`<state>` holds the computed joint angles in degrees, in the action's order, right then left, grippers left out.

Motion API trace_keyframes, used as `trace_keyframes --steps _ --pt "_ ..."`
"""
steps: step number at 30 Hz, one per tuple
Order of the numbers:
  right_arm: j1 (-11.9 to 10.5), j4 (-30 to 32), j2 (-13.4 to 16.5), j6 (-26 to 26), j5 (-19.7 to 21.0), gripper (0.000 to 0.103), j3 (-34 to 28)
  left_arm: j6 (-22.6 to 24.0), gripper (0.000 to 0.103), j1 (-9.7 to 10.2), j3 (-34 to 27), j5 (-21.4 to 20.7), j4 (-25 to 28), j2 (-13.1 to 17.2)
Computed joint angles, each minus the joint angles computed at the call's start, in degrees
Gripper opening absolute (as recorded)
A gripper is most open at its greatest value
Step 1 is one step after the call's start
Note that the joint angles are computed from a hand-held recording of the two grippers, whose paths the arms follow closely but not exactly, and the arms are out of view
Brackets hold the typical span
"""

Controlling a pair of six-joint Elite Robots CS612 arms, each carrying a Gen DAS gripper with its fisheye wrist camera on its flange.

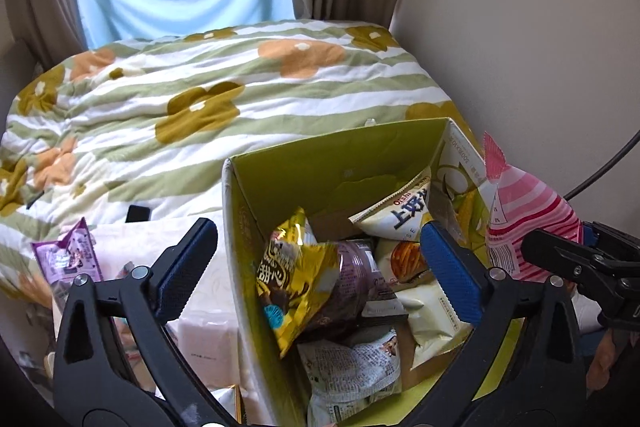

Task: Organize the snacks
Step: 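Carry both held bags over the cardboard box and release them inside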

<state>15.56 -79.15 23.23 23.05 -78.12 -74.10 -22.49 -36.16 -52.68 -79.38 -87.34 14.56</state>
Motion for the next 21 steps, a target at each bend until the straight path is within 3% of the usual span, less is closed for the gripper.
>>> trace_keyframes --steps 5,13,21 --pt "0.3 1.0 0.4 0.4 -1.2 0.063 -1.1 -0.4 0.101 -0.17 -7.1 -0.1 4.8 2.7" --pt "1.7 1.8 0.1 -2.7 -7.1 0.063 -1.4 -2.2 0.101 -0.80 -16.4 1.1 10.6 5.9" --pt "2.0 0.3 -0.4 -3.8 -5.8 0.065 1.8 -3.7 0.101 -1.30 -19.9 4.4 14.1 7.0"
